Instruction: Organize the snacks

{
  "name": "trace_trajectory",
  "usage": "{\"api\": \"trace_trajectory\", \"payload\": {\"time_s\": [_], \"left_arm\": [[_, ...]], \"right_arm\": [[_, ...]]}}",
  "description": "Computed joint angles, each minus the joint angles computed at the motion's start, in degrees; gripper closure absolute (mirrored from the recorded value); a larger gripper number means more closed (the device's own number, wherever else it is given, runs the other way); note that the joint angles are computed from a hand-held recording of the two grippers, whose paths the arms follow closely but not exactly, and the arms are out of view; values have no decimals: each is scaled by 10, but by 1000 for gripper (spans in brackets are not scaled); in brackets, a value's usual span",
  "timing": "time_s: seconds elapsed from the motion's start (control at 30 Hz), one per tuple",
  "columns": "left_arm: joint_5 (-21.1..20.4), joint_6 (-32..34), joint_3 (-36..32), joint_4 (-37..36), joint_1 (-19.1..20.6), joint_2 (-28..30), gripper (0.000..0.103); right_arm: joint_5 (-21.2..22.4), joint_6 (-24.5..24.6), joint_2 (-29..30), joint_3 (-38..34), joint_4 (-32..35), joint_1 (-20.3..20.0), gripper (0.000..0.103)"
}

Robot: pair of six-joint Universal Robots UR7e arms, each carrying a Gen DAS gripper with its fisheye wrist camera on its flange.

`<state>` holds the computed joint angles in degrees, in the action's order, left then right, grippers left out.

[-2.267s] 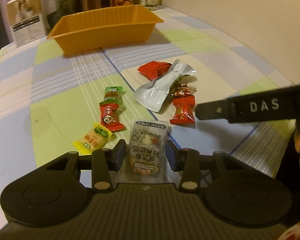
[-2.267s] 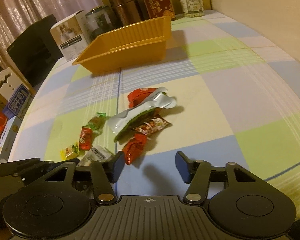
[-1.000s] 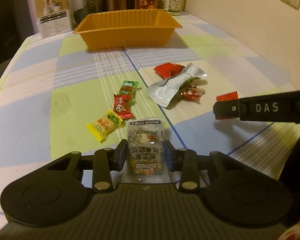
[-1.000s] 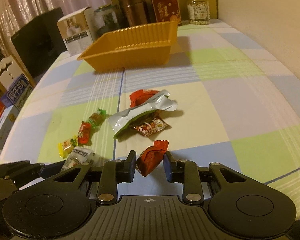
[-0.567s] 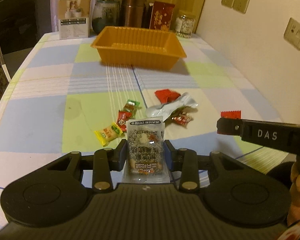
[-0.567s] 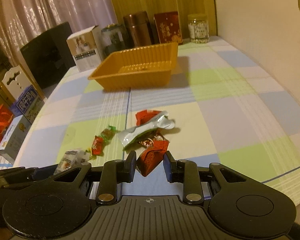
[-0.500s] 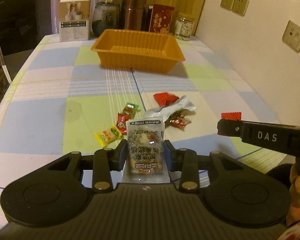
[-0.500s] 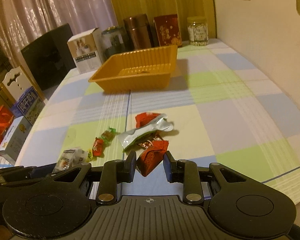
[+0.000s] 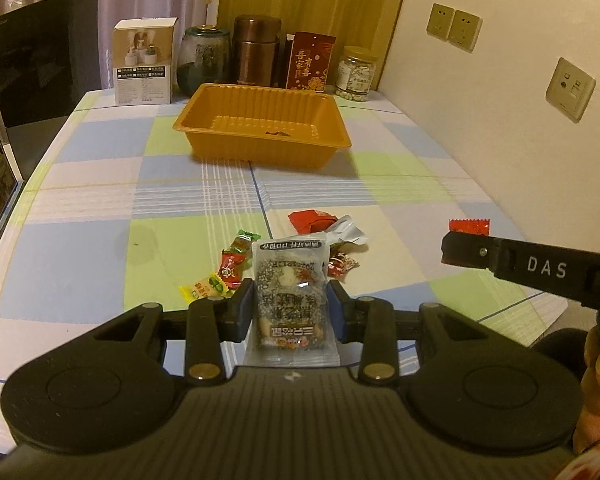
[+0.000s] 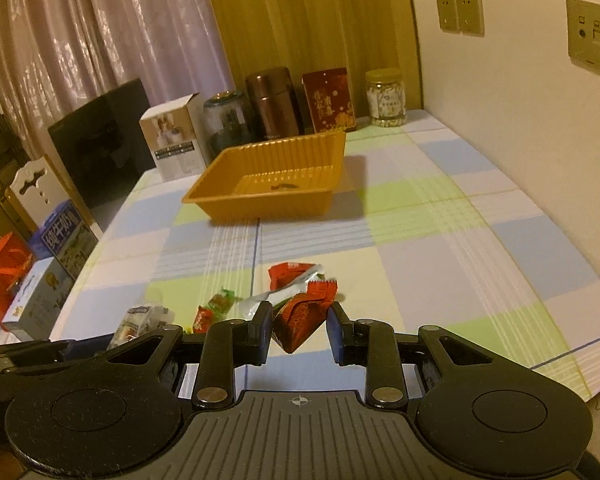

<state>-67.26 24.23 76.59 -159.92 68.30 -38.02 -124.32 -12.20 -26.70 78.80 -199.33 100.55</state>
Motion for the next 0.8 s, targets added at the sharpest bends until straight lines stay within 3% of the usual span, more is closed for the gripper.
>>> {"api": "trace_trajectory", "payload": {"time_s": [0.37,0.8], "left_arm": [[20,-3,-10,-2,-18,-4,69],[3,-8,-78,41,-18,25,69]], "right_arm": [[21,6,-24,16,-10,-1,73],[7,0,-25,-14,11,1,73]]}}
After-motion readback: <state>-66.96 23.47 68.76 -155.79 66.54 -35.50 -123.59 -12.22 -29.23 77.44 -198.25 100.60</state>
